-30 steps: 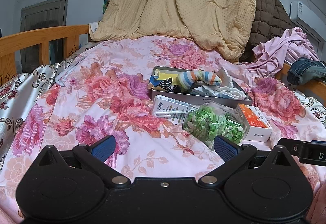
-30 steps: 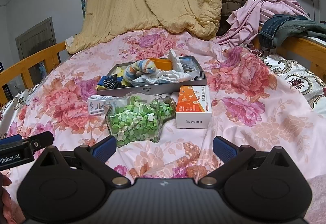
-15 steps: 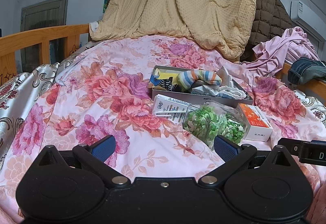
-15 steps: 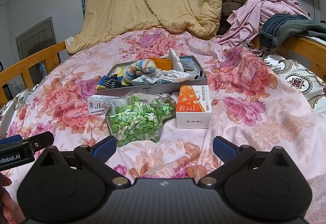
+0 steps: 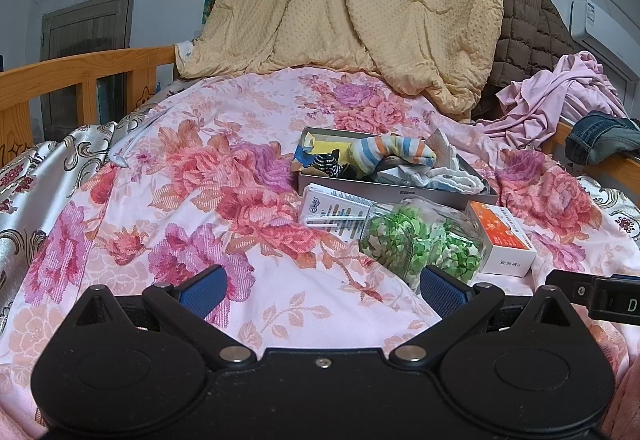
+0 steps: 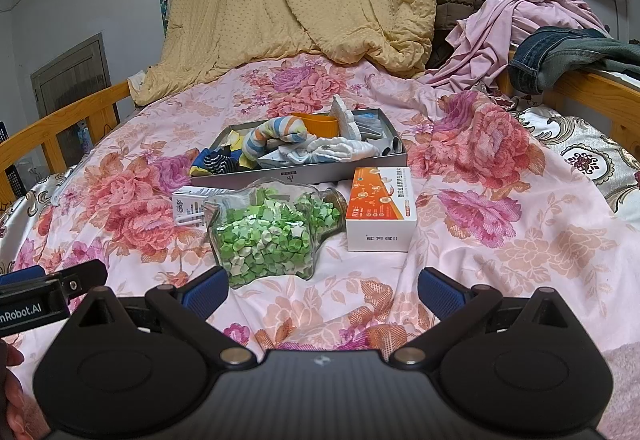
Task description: Organize soft objects
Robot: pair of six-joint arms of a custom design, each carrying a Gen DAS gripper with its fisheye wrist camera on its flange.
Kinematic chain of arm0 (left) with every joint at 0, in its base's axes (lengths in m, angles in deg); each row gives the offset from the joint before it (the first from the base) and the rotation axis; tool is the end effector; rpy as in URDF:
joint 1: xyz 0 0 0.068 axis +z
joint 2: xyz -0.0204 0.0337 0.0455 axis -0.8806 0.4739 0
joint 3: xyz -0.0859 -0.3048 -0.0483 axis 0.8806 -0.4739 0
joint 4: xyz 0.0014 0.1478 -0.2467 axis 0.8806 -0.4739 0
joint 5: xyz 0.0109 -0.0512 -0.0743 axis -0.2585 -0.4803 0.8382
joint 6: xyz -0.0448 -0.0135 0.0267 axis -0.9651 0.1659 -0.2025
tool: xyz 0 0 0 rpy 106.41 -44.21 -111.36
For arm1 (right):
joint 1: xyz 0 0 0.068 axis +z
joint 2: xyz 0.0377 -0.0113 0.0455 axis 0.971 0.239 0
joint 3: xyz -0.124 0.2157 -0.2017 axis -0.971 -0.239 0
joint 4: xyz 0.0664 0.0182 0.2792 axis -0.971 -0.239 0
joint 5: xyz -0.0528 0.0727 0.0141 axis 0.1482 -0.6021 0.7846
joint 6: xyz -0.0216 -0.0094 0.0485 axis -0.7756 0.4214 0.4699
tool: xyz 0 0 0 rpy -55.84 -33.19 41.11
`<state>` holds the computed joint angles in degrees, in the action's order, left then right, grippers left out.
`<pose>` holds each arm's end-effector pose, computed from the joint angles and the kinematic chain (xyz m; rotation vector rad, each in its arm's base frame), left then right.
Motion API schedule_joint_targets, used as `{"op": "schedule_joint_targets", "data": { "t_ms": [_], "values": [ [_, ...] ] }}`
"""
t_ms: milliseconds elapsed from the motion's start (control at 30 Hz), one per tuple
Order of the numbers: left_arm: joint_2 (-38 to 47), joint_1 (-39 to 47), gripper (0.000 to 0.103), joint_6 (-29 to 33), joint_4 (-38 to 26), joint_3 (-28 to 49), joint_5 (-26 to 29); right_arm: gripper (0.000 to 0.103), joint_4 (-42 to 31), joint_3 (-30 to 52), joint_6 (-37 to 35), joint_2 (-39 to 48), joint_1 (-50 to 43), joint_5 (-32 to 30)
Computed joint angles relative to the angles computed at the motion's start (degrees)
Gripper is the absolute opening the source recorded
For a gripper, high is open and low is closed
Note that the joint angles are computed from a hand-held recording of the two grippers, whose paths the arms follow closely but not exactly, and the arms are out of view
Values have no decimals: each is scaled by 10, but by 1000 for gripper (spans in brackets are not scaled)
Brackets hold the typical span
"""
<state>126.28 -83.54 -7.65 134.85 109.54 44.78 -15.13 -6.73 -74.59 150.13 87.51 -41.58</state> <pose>0.2946 -0.1026 0.0660 -0.2341 2.0161 -0.0470 0.3263 0.0659 0.0962 -0.1370 2.1004 0.1805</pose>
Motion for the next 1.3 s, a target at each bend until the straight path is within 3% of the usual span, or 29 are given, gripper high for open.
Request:
{"op": "schedule_joint_targets", "data": {
  "t_ms": [1033,1300],
  "values": [
    [8,3,102,-3,8,-2,5,103,-1,1,2,0,1,1],
    [-8,-7,102,-11,-30,4,-21,103,-1,1,2,0,1,1]
  ]
}}
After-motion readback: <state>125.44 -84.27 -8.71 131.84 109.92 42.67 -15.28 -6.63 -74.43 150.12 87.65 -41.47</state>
